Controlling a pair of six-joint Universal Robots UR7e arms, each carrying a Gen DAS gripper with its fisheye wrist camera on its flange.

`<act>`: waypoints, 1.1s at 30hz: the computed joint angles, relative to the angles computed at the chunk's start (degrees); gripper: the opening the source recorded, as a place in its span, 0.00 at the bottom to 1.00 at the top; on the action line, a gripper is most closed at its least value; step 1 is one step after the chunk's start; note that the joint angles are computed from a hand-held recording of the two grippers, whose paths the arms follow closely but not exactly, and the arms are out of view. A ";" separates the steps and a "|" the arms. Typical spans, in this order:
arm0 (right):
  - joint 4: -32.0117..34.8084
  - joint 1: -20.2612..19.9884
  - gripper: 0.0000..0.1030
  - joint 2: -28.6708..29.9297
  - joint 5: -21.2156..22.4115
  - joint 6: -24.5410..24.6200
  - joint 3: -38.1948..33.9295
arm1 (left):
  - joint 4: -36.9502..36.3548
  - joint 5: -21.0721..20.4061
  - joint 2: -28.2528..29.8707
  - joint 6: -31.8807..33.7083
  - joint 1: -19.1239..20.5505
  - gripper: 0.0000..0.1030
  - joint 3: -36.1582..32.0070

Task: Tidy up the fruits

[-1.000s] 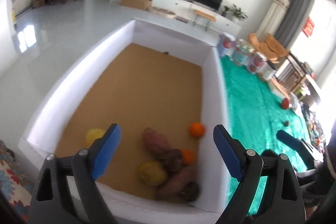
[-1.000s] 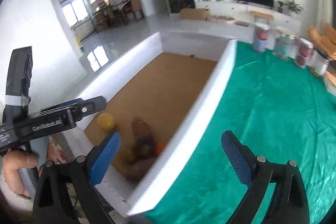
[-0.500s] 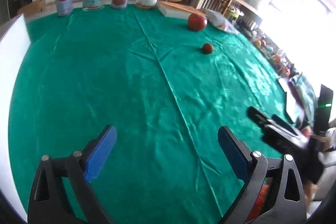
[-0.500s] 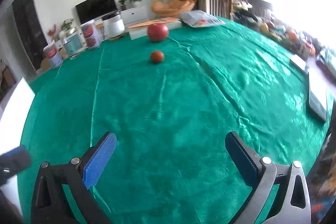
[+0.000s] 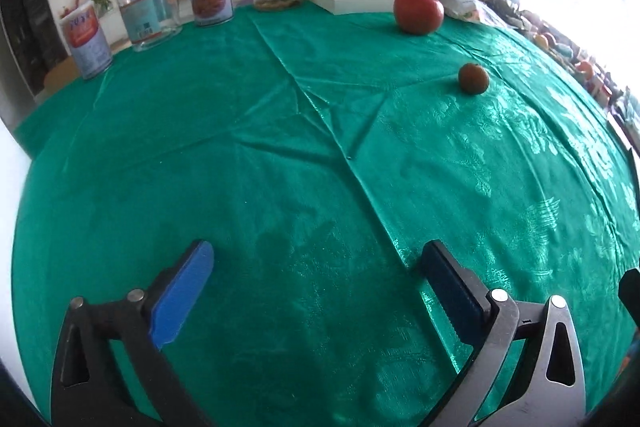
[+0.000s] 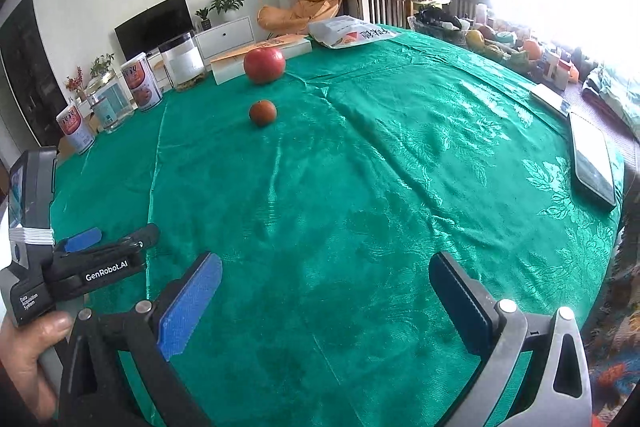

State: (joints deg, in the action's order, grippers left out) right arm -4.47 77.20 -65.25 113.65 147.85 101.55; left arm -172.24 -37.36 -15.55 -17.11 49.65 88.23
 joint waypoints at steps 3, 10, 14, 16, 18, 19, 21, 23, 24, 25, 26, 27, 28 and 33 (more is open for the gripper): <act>-0.52 0.00 1.00 -0.32 0.00 0.12 0.38 | 0.21 0.02 0.16 -0.02 -0.01 1.00 -0.31; -2.48 0.80 1.00 0.09 0.92 -1.85 1.13 | 0.24 0.01 0.17 0.02 0.02 1.00 -0.36; -4.79 1.28 1.00 -0.56 1.15 -3.63 2.54 | 0.25 0.00 0.16 0.01 0.02 1.00 -0.36; -5.58 1.17 1.00 -1.31 0.41 -3.72 3.38 | 0.25 0.00 0.16 0.01 0.02 1.00 -0.36; -5.75 1.07 1.00 -1.65 0.07 -3.55 3.64 | 0.25 0.00 0.13 -0.02 0.00 1.00 -0.31; -5.63 1.09 1.00 -1.54 0.18 -3.52 3.52 | 0.25 0.00 0.15 -0.01 0.01 1.00 -0.34; -5.15 1.21 1.00 -1.05 0.74 -3.56 3.00 | 0.25 0.00 0.15 -0.01 0.01 1.00 -0.34; -5.09 1.29 1.00 -0.92 0.80 -3.76 2.91 | 0.25 0.00 0.15 -0.01 0.01 1.00 -0.34; -5.27 1.24 1.00 -1.07 0.53 -3.90 3.10 | 0.26 0.00 0.12 -0.04 -0.01 1.00 -0.29; -5.46 1.17 1.00 -1.28 0.20 -3.98 3.33 | 0.26 -0.01 0.14 -0.02 0.00 1.00 -0.32; -5.53 1.12 1.00 -1.40 -0.01 -3.99 3.45 | 0.26 -0.01 0.14 -0.02 0.00 1.00 -0.32; -5.52 1.06 1.00 -1.41 -0.06 -4.00 3.46 | 0.26 0.00 0.12 -0.04 -0.01 1.00 -0.30; -5.44 1.07 1.00 -1.37 0.01 -4.02 3.42 | 0.27 0.00 0.10 -0.07 -0.03 1.00 -0.27; -5.20 1.02 1.00 -1.64 -0.16 -3.93 3.53 | 0.28 -0.01 0.11 -0.06 -0.01 1.00 -0.29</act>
State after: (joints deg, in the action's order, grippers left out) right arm -9.66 78.22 -66.89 113.50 143.93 105.08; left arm -171.96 -37.38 -15.43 -17.17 49.64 87.94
